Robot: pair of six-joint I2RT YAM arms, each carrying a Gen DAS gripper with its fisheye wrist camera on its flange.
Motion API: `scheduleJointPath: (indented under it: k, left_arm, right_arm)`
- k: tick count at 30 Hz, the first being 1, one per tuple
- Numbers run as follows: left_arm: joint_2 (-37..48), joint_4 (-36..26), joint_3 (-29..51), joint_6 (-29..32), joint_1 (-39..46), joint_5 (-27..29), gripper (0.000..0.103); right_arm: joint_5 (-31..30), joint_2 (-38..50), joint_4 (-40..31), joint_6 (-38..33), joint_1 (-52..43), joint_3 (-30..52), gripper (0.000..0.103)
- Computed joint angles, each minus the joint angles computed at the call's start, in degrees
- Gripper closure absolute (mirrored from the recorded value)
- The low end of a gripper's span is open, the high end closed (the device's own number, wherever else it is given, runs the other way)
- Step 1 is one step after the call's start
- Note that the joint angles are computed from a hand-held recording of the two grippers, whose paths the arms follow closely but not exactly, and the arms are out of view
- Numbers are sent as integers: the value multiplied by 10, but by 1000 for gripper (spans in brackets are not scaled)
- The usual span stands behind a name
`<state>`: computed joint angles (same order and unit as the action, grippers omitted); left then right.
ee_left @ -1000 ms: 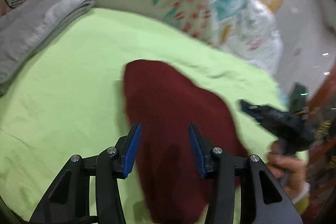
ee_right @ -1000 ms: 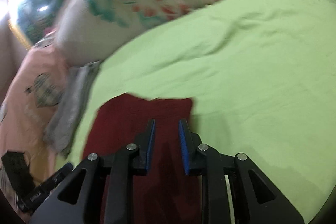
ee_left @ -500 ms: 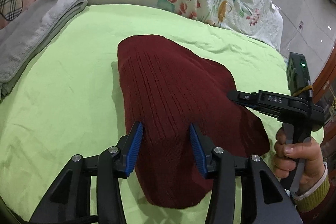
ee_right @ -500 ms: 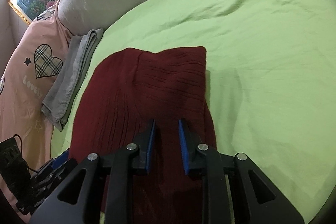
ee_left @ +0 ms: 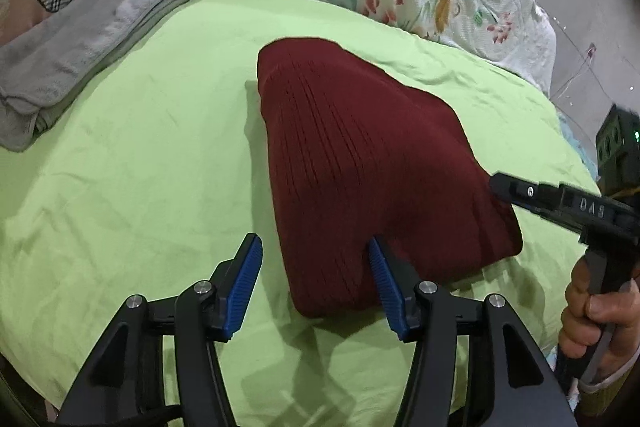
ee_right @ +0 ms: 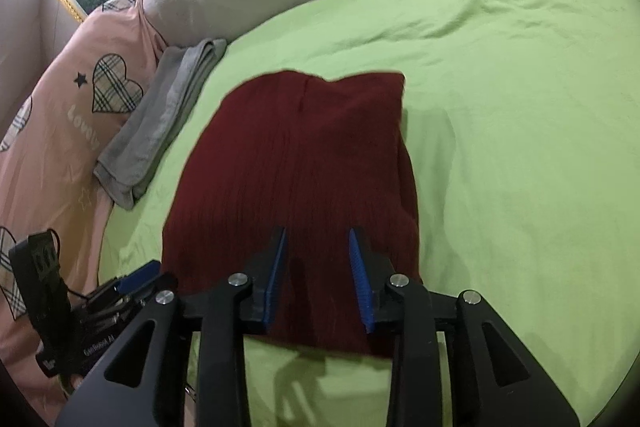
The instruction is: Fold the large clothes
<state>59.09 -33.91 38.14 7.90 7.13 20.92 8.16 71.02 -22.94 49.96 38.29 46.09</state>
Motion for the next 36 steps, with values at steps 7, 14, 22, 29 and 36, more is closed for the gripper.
scheduleJointPath:
  k: [7,14,22,29,36]
  left_arm:
    - [49,25,2,-13,6,-3,38]
    - [25,-9,11,-13,17,12,37]
    - [-77,-69,-9,26,33,-21,20]
    - [-201,-96,-82,40,12,-130,19]
    - [-214,-130,-100,65,-6,-164,20]
  right_arm:
    - [3,-19,-5,22,18,-26,70]
    - [22,-42,-25,29,33,-22,66]
    - [63,-46,-68,30,86,-10,44]
    - [127,-49,-119,42,156,-3,28]
    - [127,-41,-150,61,201,-11,26]
